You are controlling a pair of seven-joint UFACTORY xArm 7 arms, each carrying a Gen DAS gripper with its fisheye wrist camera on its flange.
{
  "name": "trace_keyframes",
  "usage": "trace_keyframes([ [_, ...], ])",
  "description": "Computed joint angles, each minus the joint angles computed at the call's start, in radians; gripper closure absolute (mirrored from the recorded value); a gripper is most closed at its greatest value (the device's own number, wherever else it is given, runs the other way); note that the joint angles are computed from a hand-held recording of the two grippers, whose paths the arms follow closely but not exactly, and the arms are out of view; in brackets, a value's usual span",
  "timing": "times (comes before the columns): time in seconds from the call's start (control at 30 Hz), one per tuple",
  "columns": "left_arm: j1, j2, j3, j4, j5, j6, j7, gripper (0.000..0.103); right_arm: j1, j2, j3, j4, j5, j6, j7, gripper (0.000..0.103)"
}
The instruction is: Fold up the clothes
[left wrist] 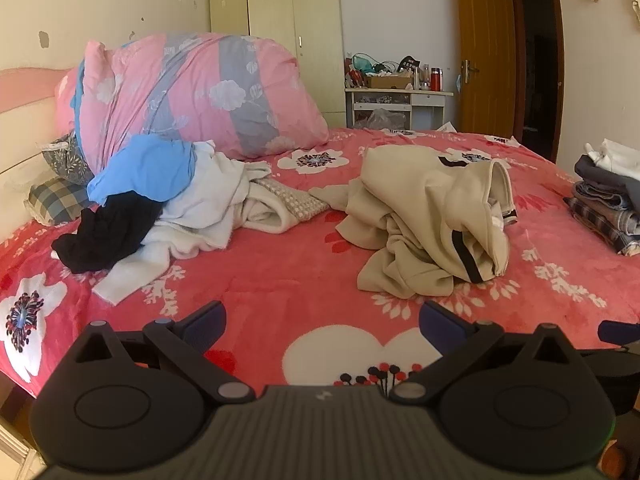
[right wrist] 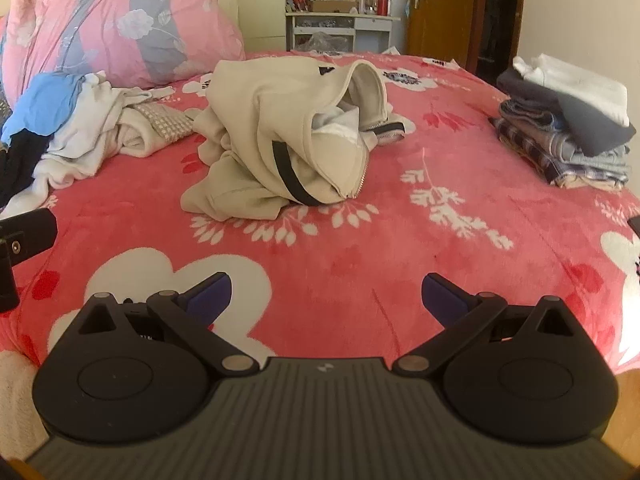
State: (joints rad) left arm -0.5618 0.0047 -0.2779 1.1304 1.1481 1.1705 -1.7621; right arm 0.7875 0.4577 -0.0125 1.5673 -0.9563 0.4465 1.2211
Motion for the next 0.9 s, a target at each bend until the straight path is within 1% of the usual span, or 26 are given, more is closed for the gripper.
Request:
trace_keyframes([
  [0.13, 0.005, -0.018, 0.002, -0.010, -0.018, -0.015, 0.017, 0.000, 0.006, -0.005, -0.001, 0.011, -0.003, 0.018, -0.013, 0.001],
  [0.17, 0.010, -0.028, 0.003, -0.018, -0.023, -0.027, 0.021, 0.000, 0.013, -0.016, -0.016, -0.011, -0.036, 0.008, 0.018, 0.001],
  [0.23, 0.017, -0.010, 0.004, -0.038, -0.011, -0.074, -0.021, 0.000, 0.012, -0.025, -0.014, -0.022, -0.057, 0.011, 0.043, 0.001],
  [0.33, 0.028, -0.017, 0.011, -0.061, -0.025, -0.137, -0.033, 0.000, 0.018, -0.015, -0.020, -0.021, -0.108, 0.014, 0.104, 0.001],
  [0.37, 0.034, -0.034, 0.015, -0.080, -0.041, -0.175, -0.030, 0.000, 0.018, -0.013, -0.024, -0.027, -0.131, 0.009, 0.129, 0.001],
  [0.4, 0.044, -0.062, 0.020, -0.109, -0.058, -0.218, -0.024, 0.000, 0.014, -0.015, -0.008, -0.013, -0.113, 0.037, 0.113, 0.001],
  [0.43, 0.053, -0.067, 0.020, -0.118, -0.071, -0.248, -0.020, 0.000, 0.012, -0.015, -0.003, -0.011, -0.113, 0.042, 0.111, 0.001],
  [0.5, 0.067, -0.068, 0.015, -0.130, -0.083, -0.296, -0.021, 0.000, 0.008, -0.014, 0.002, -0.011, -0.124, 0.042, 0.116, 0.001],
  [0.53, 0.071, -0.067, 0.010, -0.134, -0.086, -0.304, -0.028, 0.000, 0.008, -0.014, 0.003, -0.011, -0.129, 0.045, 0.119, 0.001],
  [0.6, 0.076, -0.062, 0.003, -0.142, -0.089, -0.313, -0.044, 0.000, 0.007, -0.014, 0.007, -0.011, -0.135, 0.050, 0.123, 0.001],
  [0.7, 0.070, -0.052, -0.009, -0.136, -0.093, -0.280, -0.074, 0.000, 0.001, -0.015, 0.013, -0.014, -0.135, 0.048, 0.125, 0.001],
  [0.8, 0.057, -0.047, -0.018, -0.124, -0.089, -0.218, -0.090, 0.000, -0.002, -0.016, 0.016, -0.017, -0.134, 0.046, 0.128, 0.001],
  [0.9, 0.044, -0.041, -0.022, -0.102, -0.100, -0.149, -0.078, 0.000, -0.007, -0.019, 0.018, -0.021, -0.128, 0.042, 0.130, 0.001],
])
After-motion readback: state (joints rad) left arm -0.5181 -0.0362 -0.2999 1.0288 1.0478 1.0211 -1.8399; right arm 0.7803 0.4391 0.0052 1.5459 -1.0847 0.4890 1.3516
